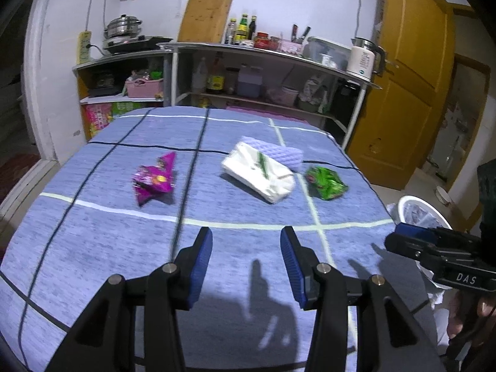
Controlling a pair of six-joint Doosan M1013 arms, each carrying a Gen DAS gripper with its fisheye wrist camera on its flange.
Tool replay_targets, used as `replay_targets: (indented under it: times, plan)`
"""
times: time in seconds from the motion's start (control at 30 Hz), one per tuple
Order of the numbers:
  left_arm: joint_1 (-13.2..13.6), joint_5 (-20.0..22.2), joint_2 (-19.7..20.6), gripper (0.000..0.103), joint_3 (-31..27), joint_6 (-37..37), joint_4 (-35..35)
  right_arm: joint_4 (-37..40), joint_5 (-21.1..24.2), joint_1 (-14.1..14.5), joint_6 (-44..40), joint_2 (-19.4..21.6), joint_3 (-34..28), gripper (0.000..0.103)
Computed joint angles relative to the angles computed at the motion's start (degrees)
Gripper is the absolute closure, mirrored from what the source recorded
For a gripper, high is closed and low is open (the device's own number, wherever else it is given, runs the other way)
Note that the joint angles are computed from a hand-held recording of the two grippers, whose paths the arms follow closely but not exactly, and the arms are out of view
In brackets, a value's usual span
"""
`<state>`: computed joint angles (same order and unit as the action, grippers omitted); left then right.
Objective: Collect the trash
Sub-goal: 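Grasp the purple snack bag with the left tool while the right tool grasps the green chip bag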
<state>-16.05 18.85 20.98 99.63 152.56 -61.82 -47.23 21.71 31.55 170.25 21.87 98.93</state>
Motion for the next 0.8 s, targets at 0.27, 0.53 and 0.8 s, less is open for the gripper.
replay_targets:
  times: [0.27,0.53,0.8]
  plan:
    - [1.9,-2.0,1.5,0.049,-2.5,-3.8,2.3,4.3,0.5,-1.1,-4.0,1.6,-2.5,0.054]
    - [2.8,-1.5,4.6,0.043,-6.8,-12.9,11.1,6.4,0.0,-2.6,-5.4,2.9,-4.7,0.053]
    - [3.0,0.2,8.1,0.042,-11.4,-22.6,20.6,9.5,0.1,-4.2,-8.0,4.7,-6.7,0.046]
